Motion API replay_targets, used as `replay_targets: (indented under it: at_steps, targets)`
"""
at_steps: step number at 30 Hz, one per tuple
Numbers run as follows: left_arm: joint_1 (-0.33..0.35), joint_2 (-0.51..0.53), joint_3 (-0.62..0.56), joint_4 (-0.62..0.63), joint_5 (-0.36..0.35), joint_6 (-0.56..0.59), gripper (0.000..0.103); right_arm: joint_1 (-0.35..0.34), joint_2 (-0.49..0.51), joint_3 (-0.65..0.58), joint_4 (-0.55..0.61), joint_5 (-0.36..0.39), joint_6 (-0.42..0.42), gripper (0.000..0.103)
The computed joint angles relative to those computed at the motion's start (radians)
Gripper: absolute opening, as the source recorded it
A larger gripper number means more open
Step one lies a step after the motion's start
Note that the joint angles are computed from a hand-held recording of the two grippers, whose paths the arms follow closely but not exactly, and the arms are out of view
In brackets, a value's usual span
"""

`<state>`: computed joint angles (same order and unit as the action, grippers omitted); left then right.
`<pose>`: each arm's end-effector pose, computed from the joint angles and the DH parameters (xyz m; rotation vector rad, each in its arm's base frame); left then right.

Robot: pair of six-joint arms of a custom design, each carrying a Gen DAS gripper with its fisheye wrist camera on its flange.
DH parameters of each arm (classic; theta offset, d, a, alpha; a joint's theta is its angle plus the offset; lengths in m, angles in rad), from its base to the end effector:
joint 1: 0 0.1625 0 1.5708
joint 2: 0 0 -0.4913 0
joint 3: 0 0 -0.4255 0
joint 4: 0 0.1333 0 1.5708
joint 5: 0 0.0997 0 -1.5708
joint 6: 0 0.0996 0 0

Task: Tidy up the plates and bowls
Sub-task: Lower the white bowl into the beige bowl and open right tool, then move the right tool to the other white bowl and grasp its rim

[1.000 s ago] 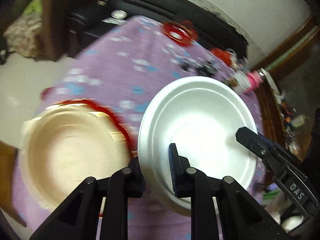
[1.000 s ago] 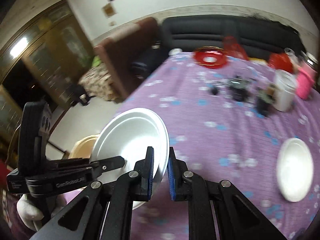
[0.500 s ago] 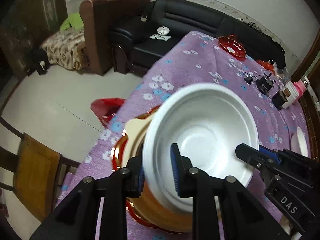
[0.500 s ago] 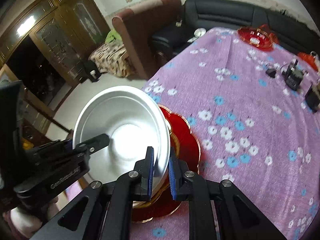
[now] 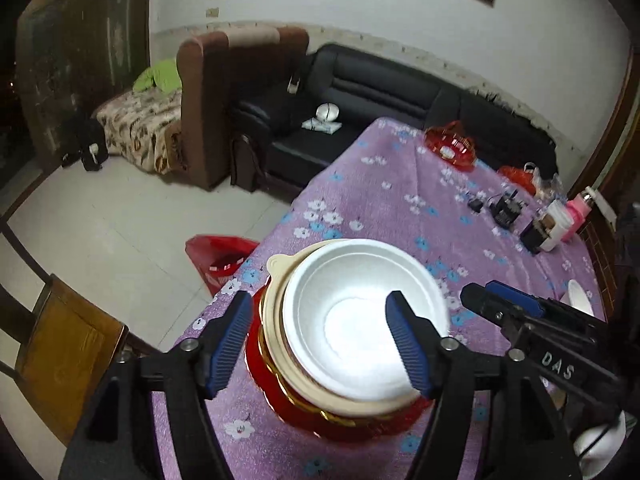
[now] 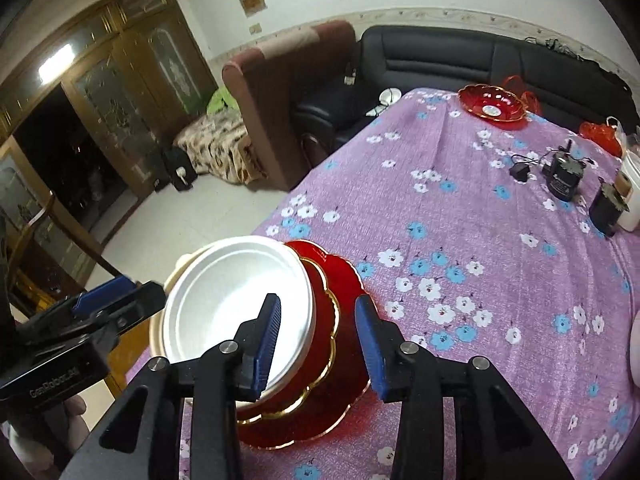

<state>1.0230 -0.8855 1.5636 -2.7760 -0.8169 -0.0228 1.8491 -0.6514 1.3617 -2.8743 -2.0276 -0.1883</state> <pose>-0.2264 -0.7580 0.2634 0.3777 2.3999 -0.8946 0.3183 -0.7888 0.1645 0.4212 -2.5713 0.8207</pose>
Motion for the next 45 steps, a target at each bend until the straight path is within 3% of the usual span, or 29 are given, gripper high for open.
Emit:
replay_targets:
  at_steps: [4, 9, 13, 23, 45]
  targets:
    - [-0.054, -0.004, 0.096, -0.231, 0.071, 0.127, 0.083, -0.007, -0.053, 0.096, -0.091, 0.032, 0.007, 0.049]
    - [-0.125, 0.035, 0.168, -0.497, 0.175, 0.299, 0.091, -0.025, -0.115, 0.212, -0.184, 0.062, 0.027, 0.053]
    - [-0.162, 0.051, 0.21, -0.597, 0.195, 0.339, 0.093, -0.032, -0.158, 0.306, -0.271, 0.057, 0.014, 0.055]
    - [-0.202, 0.064, 0.251, -0.565, 0.2, 0.282, 0.093, -0.068, -0.243, 0.479, -0.453, 0.07, 0.016, 0.061]
    - [-0.238, 0.104, 0.262, -0.444, 0.171, 0.253, 0.093, -0.137, -0.329, 0.578, -0.545, 0.077, 0.027, 0.062]
